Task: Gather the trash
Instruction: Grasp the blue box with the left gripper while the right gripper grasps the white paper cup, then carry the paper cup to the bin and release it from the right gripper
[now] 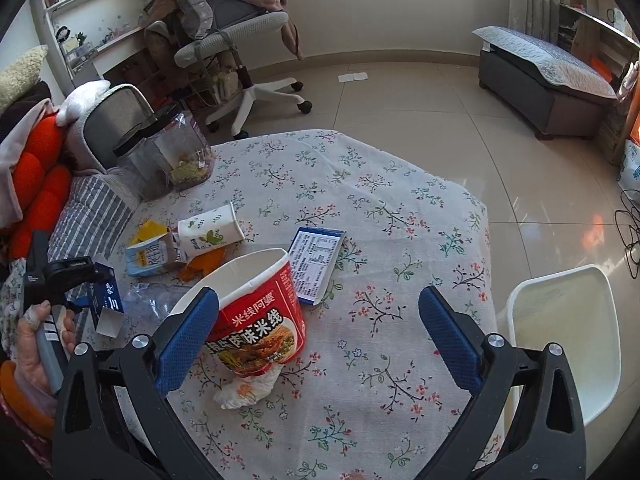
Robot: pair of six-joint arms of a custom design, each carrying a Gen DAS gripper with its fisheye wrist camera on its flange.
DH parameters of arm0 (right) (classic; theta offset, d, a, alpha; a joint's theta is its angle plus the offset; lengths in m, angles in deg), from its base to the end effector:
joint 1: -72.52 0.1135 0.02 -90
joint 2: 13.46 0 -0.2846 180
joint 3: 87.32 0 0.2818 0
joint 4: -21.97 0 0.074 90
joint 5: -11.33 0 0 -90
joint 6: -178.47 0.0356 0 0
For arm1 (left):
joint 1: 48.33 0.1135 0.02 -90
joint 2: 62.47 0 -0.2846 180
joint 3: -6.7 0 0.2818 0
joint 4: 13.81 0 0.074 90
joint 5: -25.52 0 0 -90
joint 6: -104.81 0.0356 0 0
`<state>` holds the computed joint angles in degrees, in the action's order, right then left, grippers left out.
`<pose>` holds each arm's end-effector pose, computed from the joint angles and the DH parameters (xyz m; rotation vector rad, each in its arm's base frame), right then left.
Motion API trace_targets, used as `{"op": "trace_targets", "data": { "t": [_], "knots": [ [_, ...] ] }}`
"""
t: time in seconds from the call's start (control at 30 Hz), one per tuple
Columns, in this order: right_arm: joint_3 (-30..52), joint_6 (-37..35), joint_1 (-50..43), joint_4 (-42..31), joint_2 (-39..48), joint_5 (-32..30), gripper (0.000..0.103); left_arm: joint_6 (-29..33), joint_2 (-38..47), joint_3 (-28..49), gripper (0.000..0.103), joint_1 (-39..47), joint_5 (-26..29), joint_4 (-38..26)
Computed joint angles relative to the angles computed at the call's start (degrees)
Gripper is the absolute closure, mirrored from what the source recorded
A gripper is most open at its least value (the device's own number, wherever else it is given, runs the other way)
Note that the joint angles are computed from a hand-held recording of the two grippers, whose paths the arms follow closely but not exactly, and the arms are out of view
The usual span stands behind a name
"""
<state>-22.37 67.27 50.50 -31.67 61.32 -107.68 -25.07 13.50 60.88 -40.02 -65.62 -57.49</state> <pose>0.2567 -0.0852 0.2459 -0.1349 2.5069 0.3852 0.2554 0.0380 0.1853 -1.1163 2.4816 -0.1349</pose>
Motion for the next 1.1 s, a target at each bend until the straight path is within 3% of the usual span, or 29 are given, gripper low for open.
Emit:
{"op": "trace_targets", "data": {
  "t": [0.1, 0.17, 0.3, 0.53, 0.77, 1.0, 1.1],
  "knots": [
    [3.34, -2.49, 7.69, -0.61, 1.8, 4.55, 0.007, 3.31, -4.52, 0.27, 0.046, -1.84, 1.21, 0.32],
    [3.83, -7.67, 13.63, 2.25, 1.13, 11.36, 0.007, 5.09, -5.8, 1.19, 0.046, -2.87, 1.46, 0.57],
    [7.47, -17.06, 21.09, 3.58, 3.73, 15.78, 0.008, 6.95, -9.16, 1.8, 0.046, -4.54, 0.57, -0.07],
    [20.06, -30.36, 33.67, -1.79, 19.52, 26.15, 0.024, 7.09, -10.05, 1.6, 0.046, -1.41, 6.4, 0.08],
    [21.82, -38.33, 39.58, -0.18, 26.21, 30.15, 0.031, 6.95, -7.43, 2.13, 0.046, -0.54, 5.64, 0.21],
    [24.48, -39.04, 41.44, 0.77, 32.31, 31.3, 0.046, 7.41, -5.14, 3.08, 0.046, -0.4, 6.89, 0.91],
    [22.48, -40.72, 42.32, 3.33, 32.64, 32.47, 0.045, 7.71, -4.58, 3.3, 0.046, 0.97, 8.61, 0.71]
  ]
}}
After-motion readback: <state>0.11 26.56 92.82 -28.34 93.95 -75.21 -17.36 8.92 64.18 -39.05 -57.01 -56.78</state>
